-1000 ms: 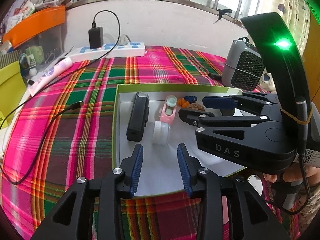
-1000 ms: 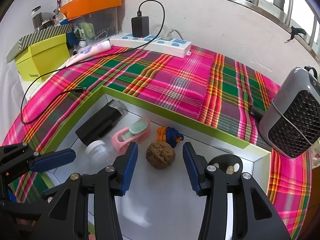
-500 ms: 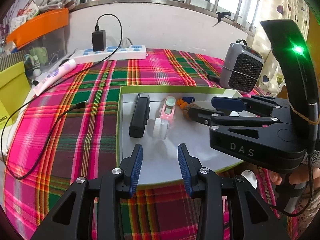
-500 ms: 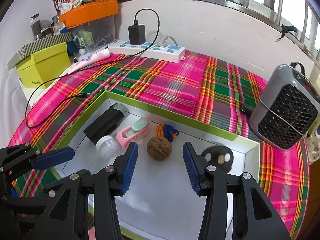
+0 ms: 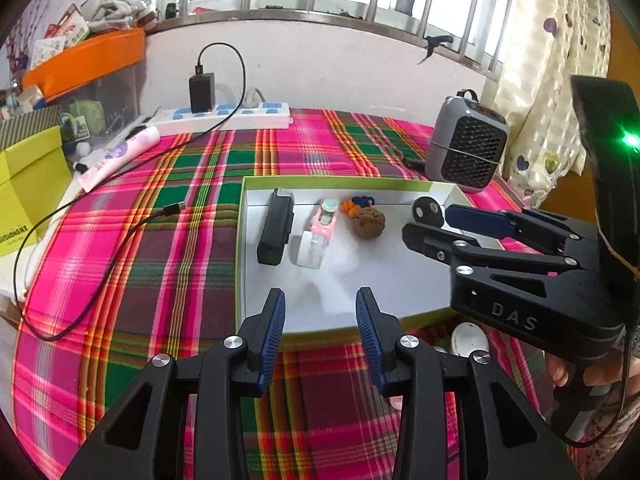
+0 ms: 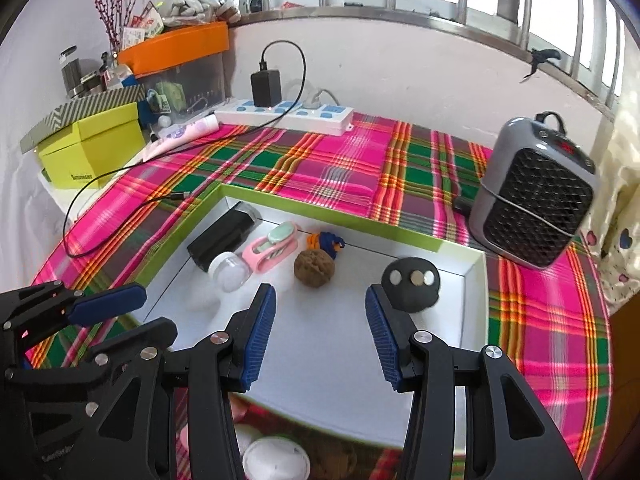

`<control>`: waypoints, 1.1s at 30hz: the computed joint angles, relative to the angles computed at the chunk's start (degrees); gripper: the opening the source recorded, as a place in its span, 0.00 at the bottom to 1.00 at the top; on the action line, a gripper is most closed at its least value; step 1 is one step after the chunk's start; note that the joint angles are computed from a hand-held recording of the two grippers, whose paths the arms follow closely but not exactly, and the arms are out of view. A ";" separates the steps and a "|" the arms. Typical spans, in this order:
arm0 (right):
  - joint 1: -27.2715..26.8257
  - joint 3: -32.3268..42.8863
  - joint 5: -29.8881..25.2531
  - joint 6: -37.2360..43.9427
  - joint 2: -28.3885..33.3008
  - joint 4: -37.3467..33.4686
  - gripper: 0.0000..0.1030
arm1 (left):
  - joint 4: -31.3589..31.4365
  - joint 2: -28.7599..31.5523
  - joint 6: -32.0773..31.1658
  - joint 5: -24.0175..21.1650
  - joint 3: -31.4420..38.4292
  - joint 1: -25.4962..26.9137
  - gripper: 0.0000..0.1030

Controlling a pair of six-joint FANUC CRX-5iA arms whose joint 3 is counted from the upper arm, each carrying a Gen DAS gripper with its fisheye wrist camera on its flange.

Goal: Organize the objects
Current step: 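Lift both open tools up out of the white box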

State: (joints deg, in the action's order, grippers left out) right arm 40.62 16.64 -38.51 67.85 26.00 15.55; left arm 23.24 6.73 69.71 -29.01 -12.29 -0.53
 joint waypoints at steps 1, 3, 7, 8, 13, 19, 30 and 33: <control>0.08 -1.01 0.65 -0.47 -0.75 0.11 0.47 | 0.25 -0.31 -0.26 0.13 -0.39 0.01 0.34; 0.20 -2.68 1.61 -1.67 -1.88 0.59 0.47 | 0.72 -0.97 -0.58 0.44 -1.19 0.05 0.34; 0.55 -6.35 3.34 -4.42 -4.08 2.81 0.47 | 2.41 -2.09 -2.03 0.88 -2.88 0.18 0.34; 0.60 -7.13 3.71 -4.95 -4.56 3.15 0.47 | 2.19 -2.28 -1.79 0.78 -3.04 0.16 0.34; 0.69 -9.93 4.77 -7.66 -6.14 4.39 0.47 | 3.59 -3.11 -3.43 0.98 -4.36 -0.09 0.34; 0.87 -14.45 6.99 -10.31 -8.80 6.10 0.47 | 7.61 -3.67 -7.27 0.86 -6.54 -0.24 0.34; 0.99 -23.83 11.72 -17.33 -14.30 11.80 0.47 | 13.90 -3.61 -13.75 -0.66 -9.12 -0.70 0.37; 1.01 -25.80 11.67 -19.13 -15.24 13.29 0.47 | 15.09 -3.41 -14.73 -1.19 -9.48 -0.76 0.37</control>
